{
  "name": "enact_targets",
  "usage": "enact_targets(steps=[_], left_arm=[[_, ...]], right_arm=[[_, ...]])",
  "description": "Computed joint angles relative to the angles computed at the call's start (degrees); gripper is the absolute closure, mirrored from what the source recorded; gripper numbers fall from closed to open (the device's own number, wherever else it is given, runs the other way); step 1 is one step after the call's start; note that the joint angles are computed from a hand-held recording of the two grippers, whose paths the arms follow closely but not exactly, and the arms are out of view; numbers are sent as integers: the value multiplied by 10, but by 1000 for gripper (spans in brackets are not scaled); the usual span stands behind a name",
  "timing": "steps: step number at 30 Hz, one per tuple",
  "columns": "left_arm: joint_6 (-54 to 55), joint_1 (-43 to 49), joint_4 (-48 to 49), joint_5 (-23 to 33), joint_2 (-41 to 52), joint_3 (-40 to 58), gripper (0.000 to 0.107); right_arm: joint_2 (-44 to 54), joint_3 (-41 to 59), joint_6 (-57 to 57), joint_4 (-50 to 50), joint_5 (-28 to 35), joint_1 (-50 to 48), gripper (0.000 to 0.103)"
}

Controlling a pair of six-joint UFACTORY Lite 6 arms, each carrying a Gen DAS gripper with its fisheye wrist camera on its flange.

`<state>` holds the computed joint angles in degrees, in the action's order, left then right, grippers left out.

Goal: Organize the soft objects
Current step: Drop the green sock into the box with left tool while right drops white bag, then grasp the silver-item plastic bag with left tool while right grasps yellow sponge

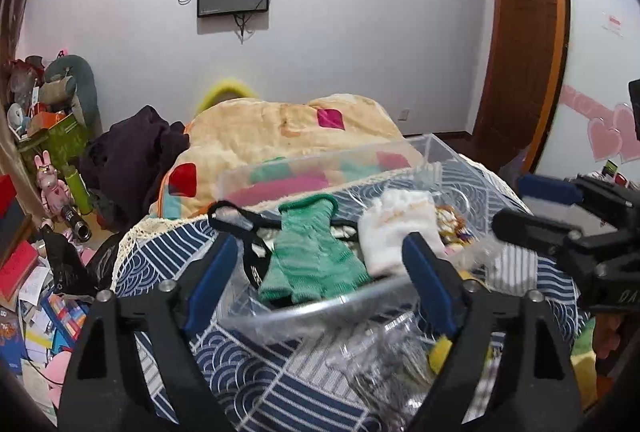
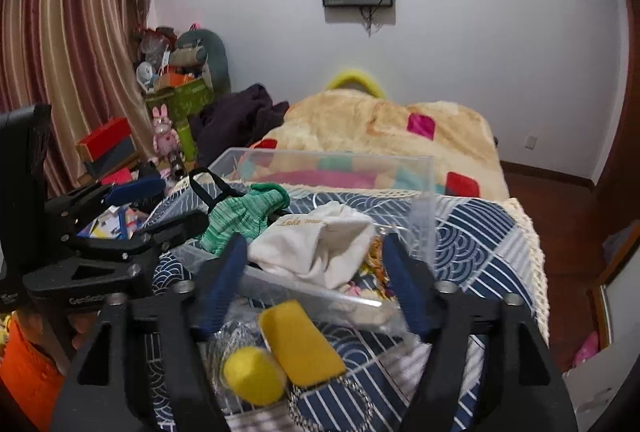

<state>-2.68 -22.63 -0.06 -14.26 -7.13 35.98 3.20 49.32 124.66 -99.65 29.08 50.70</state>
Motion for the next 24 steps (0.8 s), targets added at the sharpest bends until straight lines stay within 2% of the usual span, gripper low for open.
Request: enact_targets(steps=[5,9,12,19,24], left_arm=[[-11,-11,4,-1,-27,-49,17],[-81,-14,60,-10,-12,-76,16],[-96,-23,63,-25,12,-92,16],[-162,-27,116,-61,79,-95,16],[-284,-13,254,-80,108,-78,40]], right_arm=[[-21,-42,38,-15,5,18,32],[-10,-68,78,-29,5,34,32],[4,-82,107,-37,12,46,32],[34,-68,157,-90,-35,-2,32],[65,-40,172,-119,-69,-29,38]])
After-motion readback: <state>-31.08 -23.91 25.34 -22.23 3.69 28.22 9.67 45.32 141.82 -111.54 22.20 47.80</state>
